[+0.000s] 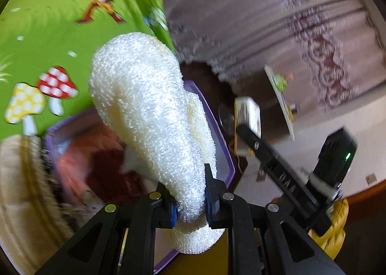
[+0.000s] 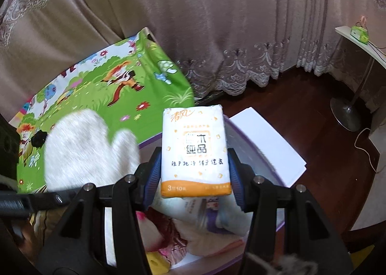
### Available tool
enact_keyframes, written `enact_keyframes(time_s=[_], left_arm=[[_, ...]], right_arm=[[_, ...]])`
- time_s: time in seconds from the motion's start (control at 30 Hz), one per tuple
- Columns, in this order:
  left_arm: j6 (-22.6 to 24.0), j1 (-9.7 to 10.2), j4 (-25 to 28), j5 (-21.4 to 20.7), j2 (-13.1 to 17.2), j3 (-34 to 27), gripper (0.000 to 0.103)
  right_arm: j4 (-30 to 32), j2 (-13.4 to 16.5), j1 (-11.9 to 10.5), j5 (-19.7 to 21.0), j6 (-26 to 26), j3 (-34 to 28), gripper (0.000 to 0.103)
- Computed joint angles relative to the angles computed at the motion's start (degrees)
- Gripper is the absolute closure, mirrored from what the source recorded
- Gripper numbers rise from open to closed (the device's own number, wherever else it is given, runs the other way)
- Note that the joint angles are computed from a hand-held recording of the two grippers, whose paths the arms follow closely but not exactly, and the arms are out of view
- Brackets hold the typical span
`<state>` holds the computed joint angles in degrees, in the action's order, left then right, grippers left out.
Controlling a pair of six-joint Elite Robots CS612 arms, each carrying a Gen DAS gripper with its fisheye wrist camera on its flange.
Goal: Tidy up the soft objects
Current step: 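Carry the white mitt and tissue pack over the box and open both tools, then move both open tools back over the cushion toward the last items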
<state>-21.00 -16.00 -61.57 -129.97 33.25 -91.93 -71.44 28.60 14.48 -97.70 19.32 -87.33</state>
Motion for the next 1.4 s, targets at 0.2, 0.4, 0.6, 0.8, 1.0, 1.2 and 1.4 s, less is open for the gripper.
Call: enact_keyframes(time_s=[0.2, 0.4, 0.6, 0.8, 1.0, 1.2, 1.4], left_arm=[[8.21, -1.95, 11.51, 0.52, -1.4, 1.96, 0.04], [3.44, -1.25, 11.07, 3.72, -1.26, 1.33, 0.033], [1.0, -0.1, 7.52, 4.98, -1.11, 0.37, 0.033], [2.64, -0.2, 5.62, 8.61, -1.55, -0.06, 0.033], [9.36, -1.83, 4.92, 19.24, -2.53, -1.45, 0.033], [13.27, -3.31, 0.62, 30.47, -2.14, -4.03, 0.031], [18.4, -3.45, -7.68, 40.06, -0.1, -6.84, 0.024]], right_arm=[[0.49, 0.31, -0.45, -0.64, 1.11, -0.83, 0.047], [0.92, 0.43, -0.53, -0.35, 1.03, -0.78, 0.047], [1.55, 0.4, -0.4, -0.2, 0.96, -0.37, 0.047], [1.73, 0.03, -0.25, 0.47, 0.31, 0.29, 0.046], [1.34, -0.29, 0.2, 0.42, -0.51, 0.78, 0.03], [0.97, -0.86, 0.67, 0.31, -0.98, 1.42, 0.027], [0.07, -1.51, 1.51, 1.09, -2.63, 2.67, 0.025]])
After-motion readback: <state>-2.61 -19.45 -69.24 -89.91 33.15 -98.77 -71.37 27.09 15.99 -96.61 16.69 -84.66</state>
